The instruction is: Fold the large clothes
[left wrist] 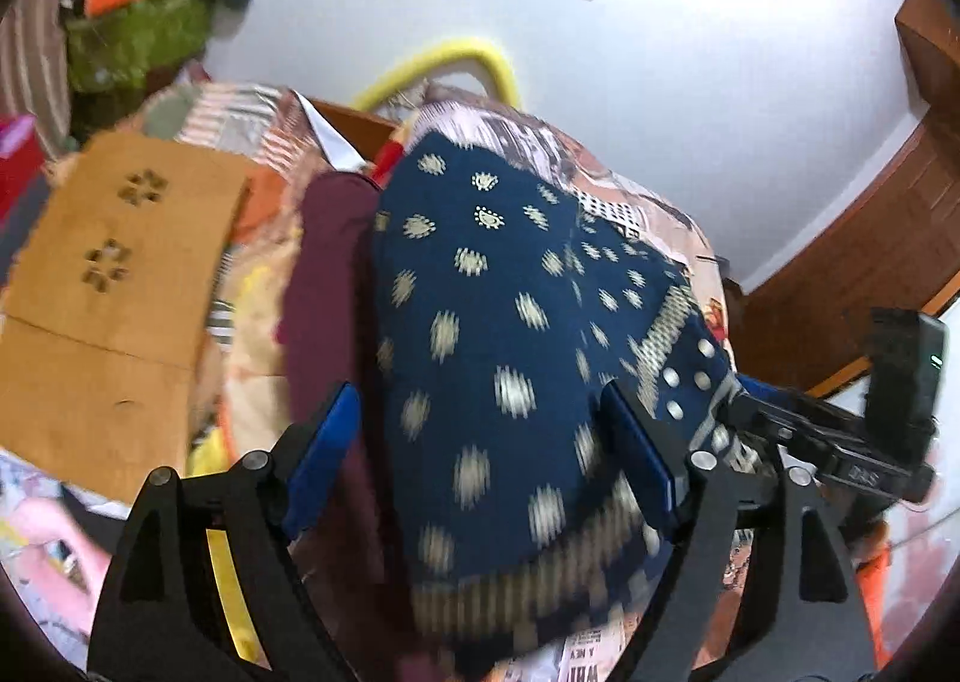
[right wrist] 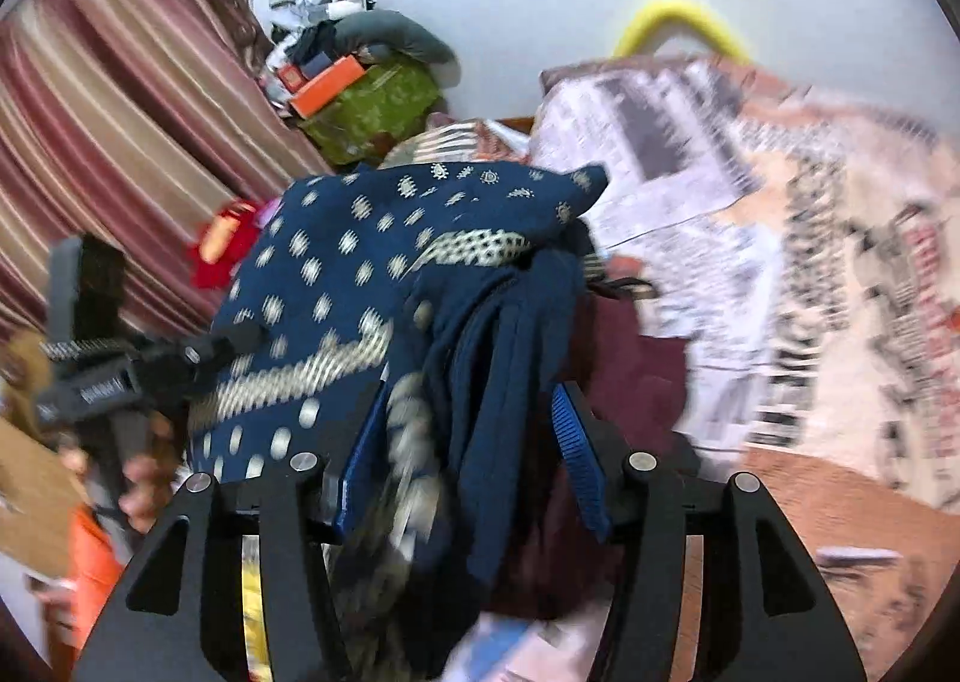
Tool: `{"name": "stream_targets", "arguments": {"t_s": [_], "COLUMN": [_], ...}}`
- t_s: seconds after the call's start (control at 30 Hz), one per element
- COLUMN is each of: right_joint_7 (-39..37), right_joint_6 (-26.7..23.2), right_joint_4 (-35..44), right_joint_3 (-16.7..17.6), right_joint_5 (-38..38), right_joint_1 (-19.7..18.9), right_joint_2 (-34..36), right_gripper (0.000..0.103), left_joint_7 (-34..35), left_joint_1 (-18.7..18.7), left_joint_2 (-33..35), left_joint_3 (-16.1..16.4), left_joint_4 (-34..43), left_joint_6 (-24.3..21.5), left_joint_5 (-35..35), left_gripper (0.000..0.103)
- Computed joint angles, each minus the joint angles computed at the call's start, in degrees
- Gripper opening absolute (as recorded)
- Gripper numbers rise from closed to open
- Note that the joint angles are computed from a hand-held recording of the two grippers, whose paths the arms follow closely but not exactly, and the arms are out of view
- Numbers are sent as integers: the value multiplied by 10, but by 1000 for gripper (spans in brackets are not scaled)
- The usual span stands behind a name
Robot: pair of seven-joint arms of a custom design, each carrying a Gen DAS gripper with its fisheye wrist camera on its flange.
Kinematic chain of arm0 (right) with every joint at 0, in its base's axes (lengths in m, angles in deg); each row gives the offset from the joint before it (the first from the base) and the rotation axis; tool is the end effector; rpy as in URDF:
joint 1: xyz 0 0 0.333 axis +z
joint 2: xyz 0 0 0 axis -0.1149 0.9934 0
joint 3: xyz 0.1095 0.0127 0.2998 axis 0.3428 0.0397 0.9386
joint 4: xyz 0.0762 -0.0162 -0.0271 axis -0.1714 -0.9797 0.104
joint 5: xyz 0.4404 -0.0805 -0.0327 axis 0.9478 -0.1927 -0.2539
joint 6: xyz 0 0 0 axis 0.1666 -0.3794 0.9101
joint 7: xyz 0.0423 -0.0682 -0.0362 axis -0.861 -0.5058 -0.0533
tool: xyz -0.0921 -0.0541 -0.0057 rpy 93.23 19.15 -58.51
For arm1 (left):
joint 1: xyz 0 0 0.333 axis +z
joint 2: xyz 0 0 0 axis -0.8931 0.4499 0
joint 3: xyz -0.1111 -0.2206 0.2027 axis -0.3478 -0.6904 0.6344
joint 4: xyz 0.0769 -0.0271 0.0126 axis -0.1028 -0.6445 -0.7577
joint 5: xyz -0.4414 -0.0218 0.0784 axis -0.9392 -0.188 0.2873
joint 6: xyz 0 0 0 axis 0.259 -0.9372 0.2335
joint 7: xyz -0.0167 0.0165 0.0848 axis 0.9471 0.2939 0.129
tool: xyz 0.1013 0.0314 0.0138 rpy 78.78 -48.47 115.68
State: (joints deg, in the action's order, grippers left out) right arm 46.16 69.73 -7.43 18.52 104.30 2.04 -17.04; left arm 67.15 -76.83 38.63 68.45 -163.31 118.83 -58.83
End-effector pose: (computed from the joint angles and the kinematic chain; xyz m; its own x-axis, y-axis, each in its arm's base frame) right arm 0.6509 0.1494 0.6244 0.6526 -0.6654 -0.3623 -0.7178 -0.3899 -0.5769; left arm 0.5466 -0.2507 0.6381 0.2130 -0.8895 0.4043 -0.7189 -0.4229 -0.5516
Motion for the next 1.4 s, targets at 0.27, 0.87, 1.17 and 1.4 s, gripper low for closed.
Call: {"name": "stream_targets", "arguments": {"t_s": [0.27,0.87,1.17,1.4], "right_joint_7": [-54,-254,-224,-180], "right_joint_6": [41,241,315,328], "right_joint_4": [-121,-441,-493,-487], "right_joint_3": [-32,-97,-93,-96], "right_joint_5": [62,228,206,171], "right_joint_1": [-8,59,79,80], "right_joint_2": [-159,-577,-612,-598], "right_gripper": [51,58,95,101], "left_joint_7": [-103,-329,-392,-409], "left_joint_1": [-1,-22,-65,-111], "left_joint_2": [-89,-136,-90,-71], "left_joint_3": [-84,-356,-388,-363], "left_joint_4": [16,95,98,96], "left_joint_6": [-132,-380,-476,-500], "left_joint_5": [195,561,617,644], "left_gripper": [81,81,99,101]}}
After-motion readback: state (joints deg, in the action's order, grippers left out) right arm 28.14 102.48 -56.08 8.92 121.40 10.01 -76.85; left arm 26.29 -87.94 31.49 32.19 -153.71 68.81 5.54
